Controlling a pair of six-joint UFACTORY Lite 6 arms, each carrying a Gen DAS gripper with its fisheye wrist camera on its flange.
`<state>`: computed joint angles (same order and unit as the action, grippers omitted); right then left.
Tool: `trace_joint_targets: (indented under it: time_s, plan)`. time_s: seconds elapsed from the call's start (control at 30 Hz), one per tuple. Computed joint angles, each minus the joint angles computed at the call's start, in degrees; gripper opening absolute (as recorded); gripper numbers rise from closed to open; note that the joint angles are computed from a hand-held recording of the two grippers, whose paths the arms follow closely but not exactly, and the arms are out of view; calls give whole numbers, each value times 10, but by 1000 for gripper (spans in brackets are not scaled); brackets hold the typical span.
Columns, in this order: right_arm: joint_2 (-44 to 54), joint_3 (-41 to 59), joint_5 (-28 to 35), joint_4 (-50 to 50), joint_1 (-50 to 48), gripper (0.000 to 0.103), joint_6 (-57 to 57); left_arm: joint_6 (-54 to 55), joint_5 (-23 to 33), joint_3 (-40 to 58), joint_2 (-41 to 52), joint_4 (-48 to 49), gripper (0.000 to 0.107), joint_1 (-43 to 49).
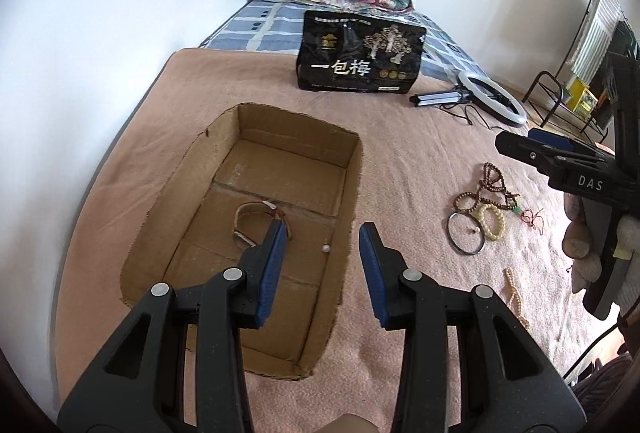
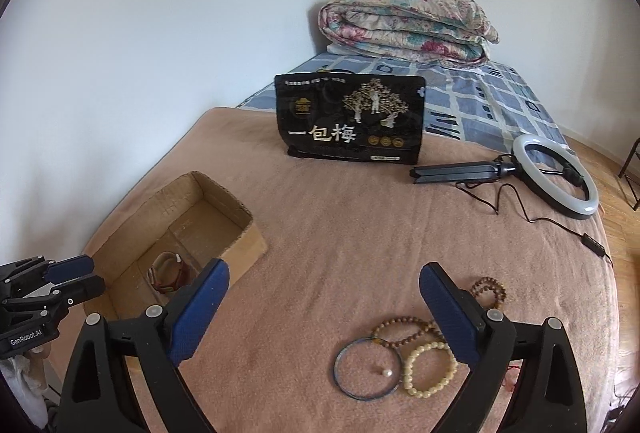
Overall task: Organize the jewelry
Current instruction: 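Move both open tools back from the box toward the remaining jewelry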
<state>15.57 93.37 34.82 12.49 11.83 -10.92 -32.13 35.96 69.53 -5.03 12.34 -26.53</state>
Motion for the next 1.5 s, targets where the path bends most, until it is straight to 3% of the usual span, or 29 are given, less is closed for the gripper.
trace_joint_targets:
  time_s: [0.47, 0.53, 0.63, 0.87, 1.33, 1.5]
  plan:
    - [-40, -56, 23, 90, -173, 97, -134, -43, 10, 132, 138, 25, 39, -120]
    - [-43, -61, 26, 97, -192, 97, -149, -36, 5, 146, 154, 12, 61, -128]
    - [-39, -63, 30, 106, -216, 99, -168, -39, -6, 170, 179, 3, 72, -142]
    - [6, -31, 55, 126, -265, 101, -192, 49, 5, 277, 292, -98, 74, -158]
    - [202, 135, 142, 117, -279, 101, -144, 105, -10, 377, 451, -165, 74, -166]
    - [255, 178, 157, 114, -276, 100, -119, 118, 13, 431, 504, -155, 74, -175]
